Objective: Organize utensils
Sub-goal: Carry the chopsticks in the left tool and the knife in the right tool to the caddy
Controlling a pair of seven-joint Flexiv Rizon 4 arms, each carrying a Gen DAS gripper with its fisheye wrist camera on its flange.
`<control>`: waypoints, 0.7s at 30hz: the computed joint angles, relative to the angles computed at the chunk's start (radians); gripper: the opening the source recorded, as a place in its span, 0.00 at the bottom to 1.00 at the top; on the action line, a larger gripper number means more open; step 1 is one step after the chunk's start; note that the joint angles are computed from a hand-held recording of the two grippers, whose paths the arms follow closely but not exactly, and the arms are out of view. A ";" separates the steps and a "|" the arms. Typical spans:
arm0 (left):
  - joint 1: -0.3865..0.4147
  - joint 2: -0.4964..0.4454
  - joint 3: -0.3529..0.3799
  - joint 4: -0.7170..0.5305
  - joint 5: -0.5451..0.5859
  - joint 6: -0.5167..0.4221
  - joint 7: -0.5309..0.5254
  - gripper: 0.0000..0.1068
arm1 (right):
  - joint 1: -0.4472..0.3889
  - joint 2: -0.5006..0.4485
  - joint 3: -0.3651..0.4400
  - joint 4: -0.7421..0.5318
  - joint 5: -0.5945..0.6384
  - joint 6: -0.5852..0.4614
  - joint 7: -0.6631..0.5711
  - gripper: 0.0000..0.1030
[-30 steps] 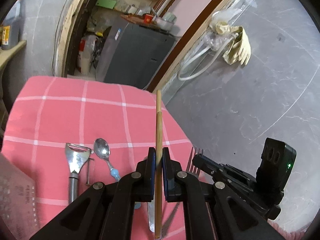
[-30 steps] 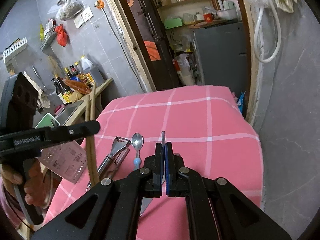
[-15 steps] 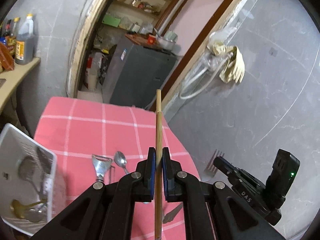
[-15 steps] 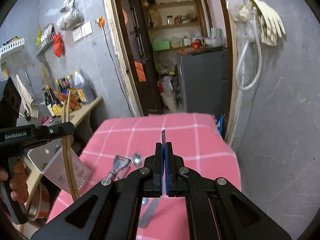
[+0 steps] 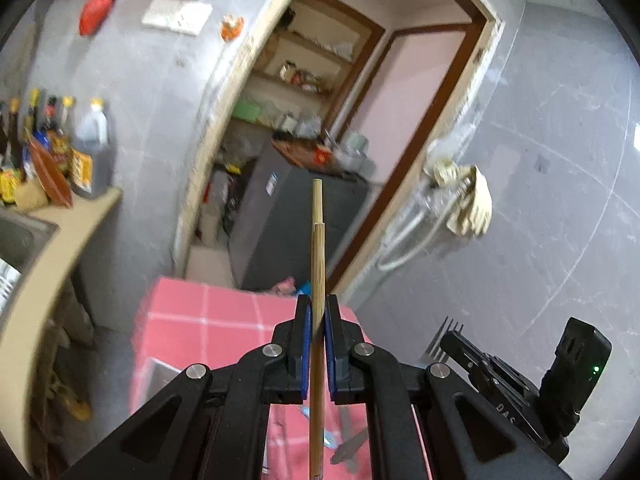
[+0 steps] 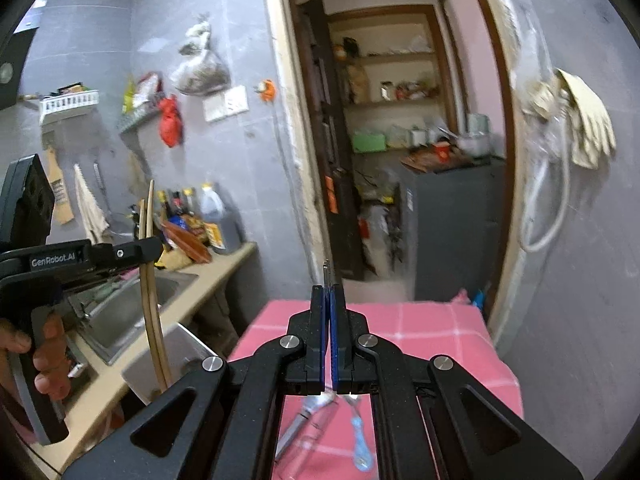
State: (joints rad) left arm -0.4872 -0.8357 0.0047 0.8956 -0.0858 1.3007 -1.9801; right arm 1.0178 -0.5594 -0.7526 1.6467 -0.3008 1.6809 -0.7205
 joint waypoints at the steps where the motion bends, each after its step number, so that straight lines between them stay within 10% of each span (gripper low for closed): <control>1: 0.001 0.013 0.017 0.013 0.008 0.006 -0.009 0.06 | -0.010 -0.010 0.013 -0.025 -0.003 0.002 -0.002 0.02; 21: -0.008 0.063 0.195 0.181 0.108 0.172 -0.204 0.06 | -0.161 -0.192 0.246 -0.361 -0.115 -0.057 -0.068 0.02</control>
